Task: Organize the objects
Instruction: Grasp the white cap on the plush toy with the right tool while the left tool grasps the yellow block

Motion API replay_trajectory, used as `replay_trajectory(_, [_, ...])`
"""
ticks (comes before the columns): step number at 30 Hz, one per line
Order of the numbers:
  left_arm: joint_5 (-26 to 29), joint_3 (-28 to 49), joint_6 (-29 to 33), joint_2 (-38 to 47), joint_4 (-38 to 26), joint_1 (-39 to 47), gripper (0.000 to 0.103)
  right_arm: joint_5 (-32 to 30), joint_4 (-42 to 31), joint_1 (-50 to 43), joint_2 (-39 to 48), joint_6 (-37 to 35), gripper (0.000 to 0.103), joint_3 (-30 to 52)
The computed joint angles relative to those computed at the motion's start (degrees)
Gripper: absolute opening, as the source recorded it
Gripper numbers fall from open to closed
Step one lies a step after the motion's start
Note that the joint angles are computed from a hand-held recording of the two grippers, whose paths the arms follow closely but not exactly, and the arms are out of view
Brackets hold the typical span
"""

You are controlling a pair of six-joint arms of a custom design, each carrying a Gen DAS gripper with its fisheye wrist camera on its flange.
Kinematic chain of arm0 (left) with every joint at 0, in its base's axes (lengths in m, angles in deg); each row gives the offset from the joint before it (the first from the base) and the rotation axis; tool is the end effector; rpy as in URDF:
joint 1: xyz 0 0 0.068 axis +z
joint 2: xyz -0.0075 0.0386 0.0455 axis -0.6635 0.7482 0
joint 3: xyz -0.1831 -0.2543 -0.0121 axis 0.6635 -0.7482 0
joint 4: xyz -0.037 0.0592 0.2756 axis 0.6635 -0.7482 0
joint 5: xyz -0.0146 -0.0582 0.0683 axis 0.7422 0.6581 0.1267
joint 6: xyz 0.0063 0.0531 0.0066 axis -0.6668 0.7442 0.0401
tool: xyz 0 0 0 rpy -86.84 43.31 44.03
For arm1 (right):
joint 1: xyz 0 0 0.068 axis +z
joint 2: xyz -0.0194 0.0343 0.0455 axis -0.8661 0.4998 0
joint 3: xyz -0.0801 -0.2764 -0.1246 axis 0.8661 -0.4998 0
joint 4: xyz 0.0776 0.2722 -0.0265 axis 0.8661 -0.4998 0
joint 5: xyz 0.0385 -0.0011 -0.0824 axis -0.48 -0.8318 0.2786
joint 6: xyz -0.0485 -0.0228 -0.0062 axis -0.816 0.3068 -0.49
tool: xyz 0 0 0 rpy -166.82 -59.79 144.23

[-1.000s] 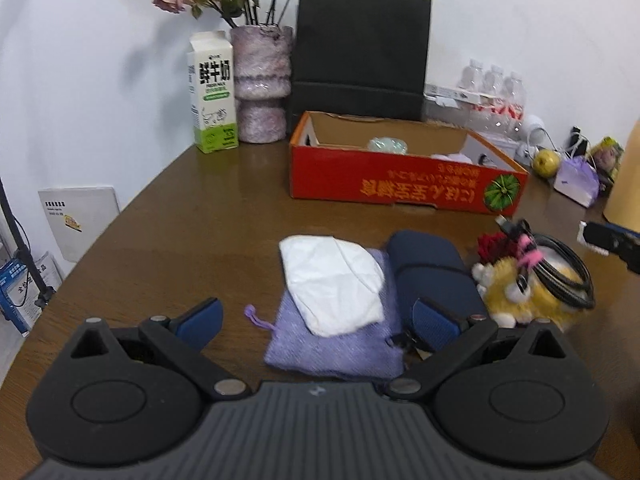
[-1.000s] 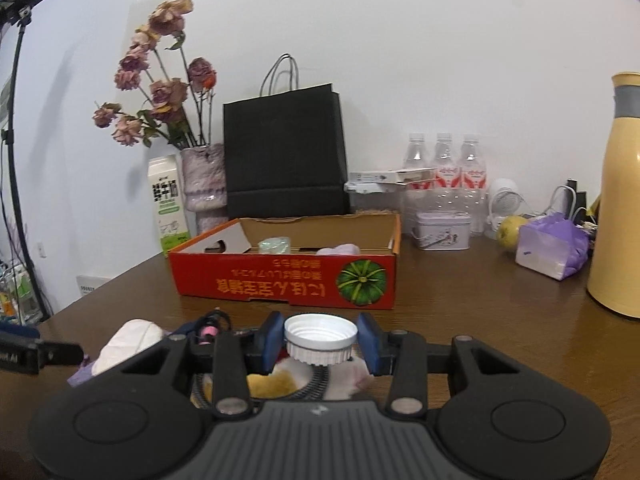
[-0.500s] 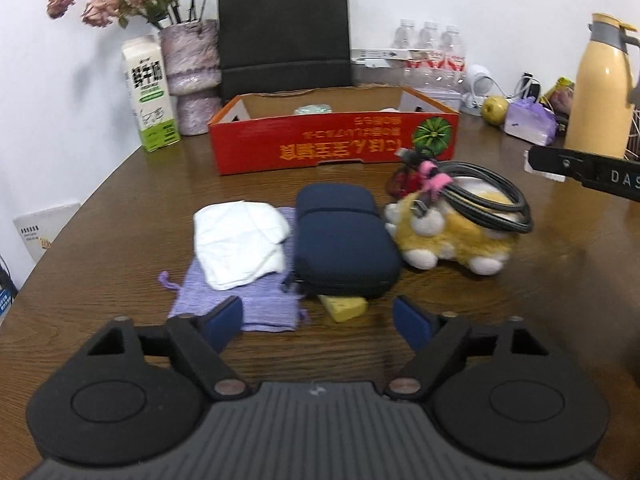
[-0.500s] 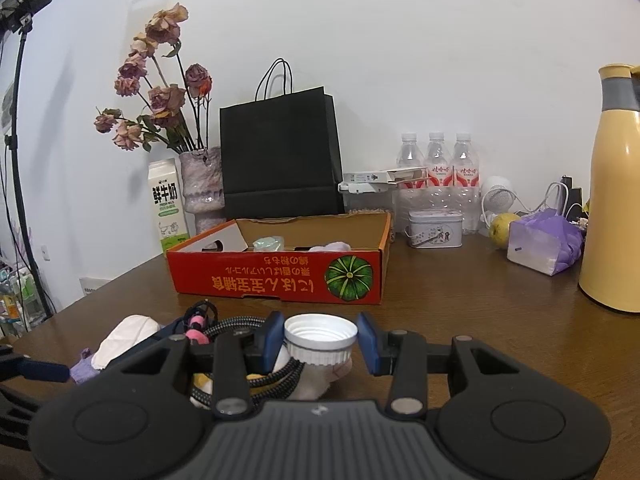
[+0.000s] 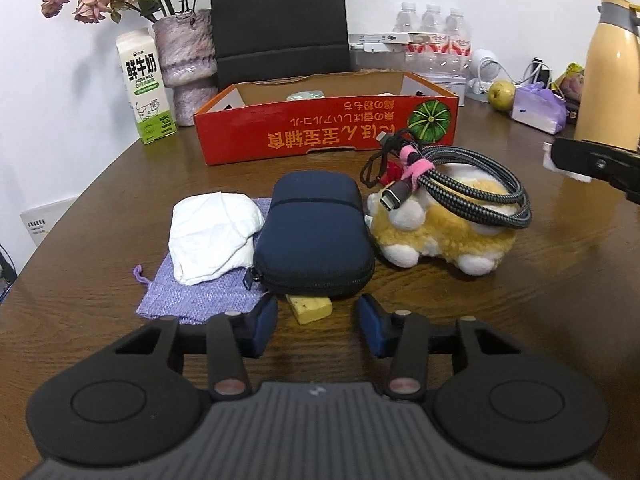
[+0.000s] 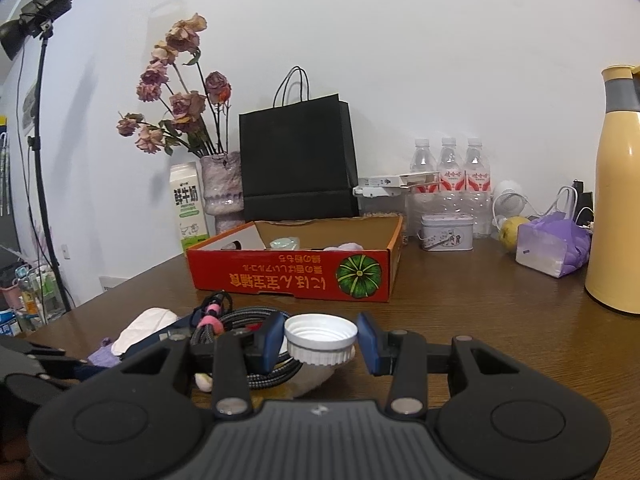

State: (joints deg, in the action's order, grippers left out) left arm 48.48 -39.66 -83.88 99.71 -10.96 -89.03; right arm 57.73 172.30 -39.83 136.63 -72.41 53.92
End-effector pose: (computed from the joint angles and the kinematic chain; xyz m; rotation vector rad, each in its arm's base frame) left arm 0.2136 -0.1995 0.1190 0.0127 2.2414 0.1225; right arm 0.2354 0.0877 0.0890 -0.2424 1.8590 0.3481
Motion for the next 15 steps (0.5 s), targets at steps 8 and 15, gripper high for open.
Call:
replay_trajectory(8, [-1.7, 1.4, -2.8, 2.1, -0.1, -0.2, 0.026, -1.2, 2.9, 0.0, 0.9, -0.6, 0.039, -1.1])
replay_trajectory(15, [-0.2, -1.6, -3.2, -0.8, 0.9, -0.1, 0.023, -1.1, 3.9, 0.1, 1.4, -0.8, 0.039, -1.3])
